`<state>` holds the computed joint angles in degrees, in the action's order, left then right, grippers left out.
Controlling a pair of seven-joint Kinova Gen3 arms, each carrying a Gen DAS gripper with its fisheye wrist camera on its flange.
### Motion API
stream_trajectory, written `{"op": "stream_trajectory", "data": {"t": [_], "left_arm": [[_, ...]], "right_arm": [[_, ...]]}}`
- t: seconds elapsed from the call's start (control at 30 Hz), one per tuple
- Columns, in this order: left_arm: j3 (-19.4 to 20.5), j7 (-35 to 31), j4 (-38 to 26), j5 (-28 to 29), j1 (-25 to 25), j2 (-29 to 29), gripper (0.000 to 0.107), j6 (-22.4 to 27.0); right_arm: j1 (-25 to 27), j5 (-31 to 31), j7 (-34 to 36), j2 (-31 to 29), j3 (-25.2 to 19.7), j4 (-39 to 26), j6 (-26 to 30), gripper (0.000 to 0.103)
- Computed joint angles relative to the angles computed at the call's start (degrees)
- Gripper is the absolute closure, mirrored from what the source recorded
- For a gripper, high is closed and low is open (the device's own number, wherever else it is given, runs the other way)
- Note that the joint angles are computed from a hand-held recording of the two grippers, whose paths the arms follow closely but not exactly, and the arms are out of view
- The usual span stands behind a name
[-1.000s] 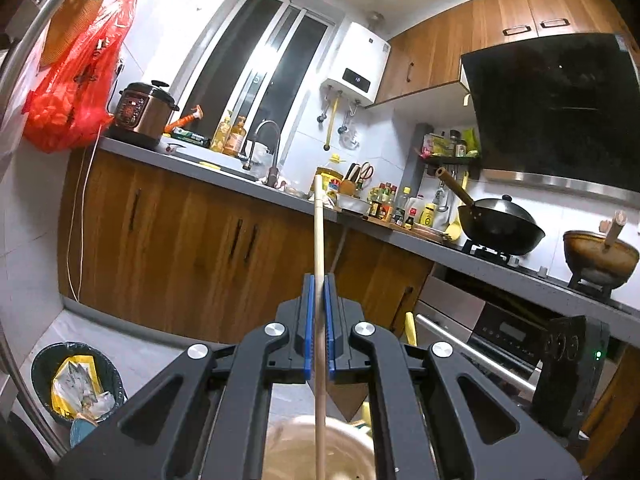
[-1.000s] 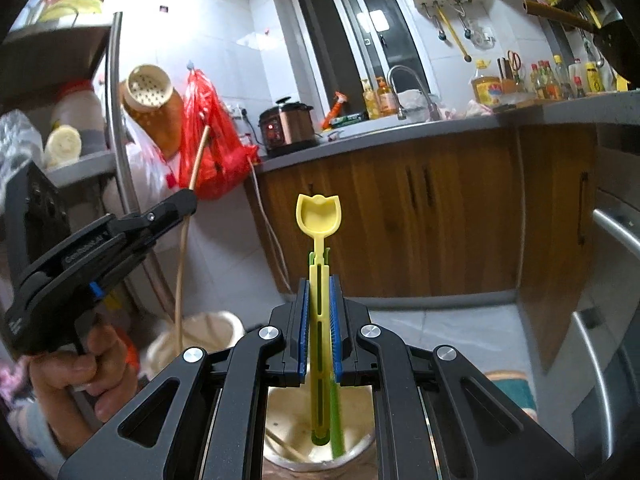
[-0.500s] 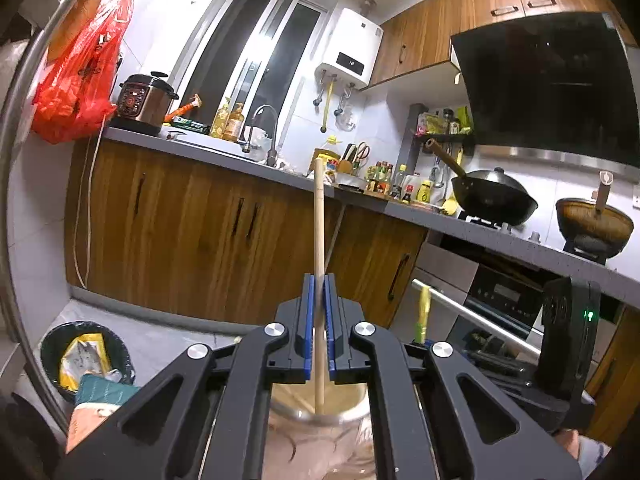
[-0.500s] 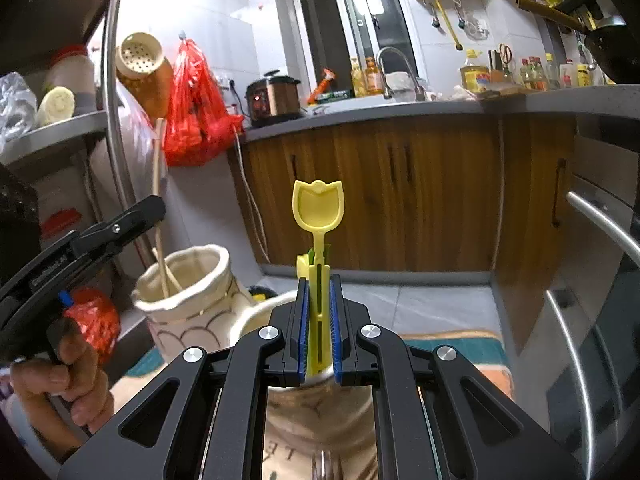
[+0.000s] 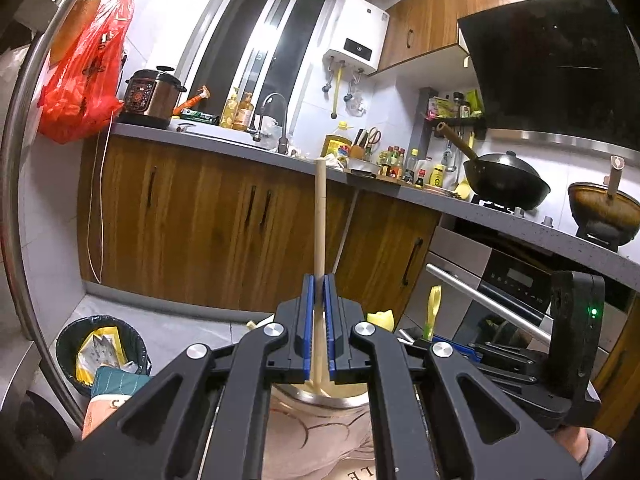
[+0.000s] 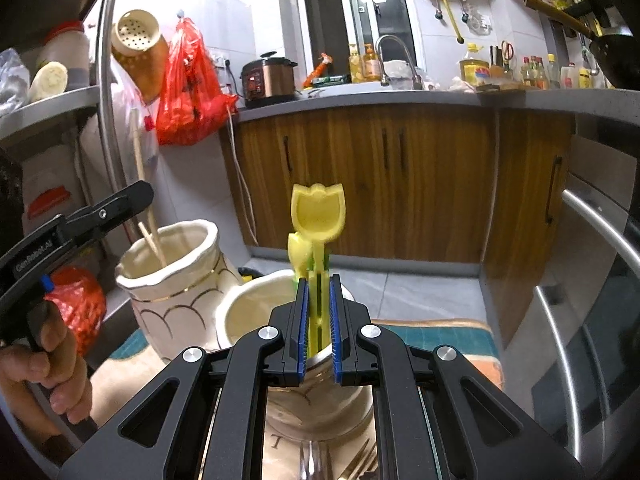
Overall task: Organize utensils
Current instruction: 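Lower the yellow utensil into a holder cup while the left gripper releases the chopstick into the cup, then move the right gripper to the silver fork and grasp it while the left gripper approaches the chopsticks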
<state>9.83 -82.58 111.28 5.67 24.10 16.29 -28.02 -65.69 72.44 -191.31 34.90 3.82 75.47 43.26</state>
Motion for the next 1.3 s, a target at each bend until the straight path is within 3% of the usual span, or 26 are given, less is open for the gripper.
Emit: {"op": "stream_trajectory", "data": {"t": [0.1,0.23,0.3,0.37,0.73,0.97,1.07,1.2,1.3], "left_arm": [[0.01,-0.28,0.12,0.07,0.28,-0.01,0.098,-0.35],[-0.36,-1.43,0.64,1.15,1.00,-0.33,0.079,-1.50],[-0.44,-1.98,1.01,1.68,1.29,-0.61,0.068,-2.08],[-0.23,-1.94,1.81,1.67,1.27,-1.04,0.049,-3.44],[-0.11,-5.79,6.41,5.16,2.43,-5.53,0.028,-6.35],[0.79,-8.78,11.56,8.05,2.58,-10.39,0.026,-5.85],[1.25,-9.44,13.64,9.29,2.19,-12.30,0.026,-4.40],[1.83,-9.28,15.54,9.53,1.35,-13.83,0.027,-1.17],[2.08,-7.60,15.64,8.07,0.58,-14.07,0.027,2.44]], "right_arm": [[0.26,-0.21,0.00,-0.11,-0.12,0.09,-0.16,0.092],[0.05,0.05,-0.19,-0.15,0.02,0.11,0.02,0.087],[-0.28,0.71,-0.76,-0.20,0.19,0.28,0.27,0.081],[-0.49,1.53,-1.40,-0.38,0.19,0.61,0.39,0.075],[-1.20,6.53,-6.47,-2.85,-1.70,4.39,3.78,0.067],[-1.59,8.66,-8.78,-5.66,-5.56,7.77,8.39,0.067],[-1.10,6.51,-6.81,-6.69,-7.53,8.28,9.10,0.067],[1.24,1.88,-5.30,-9.41,-9.98,11.18,4.42,0.067],[1.30,-1.59,-3.26,-10.05,-10.51,12.09,4.23,0.067]]}}
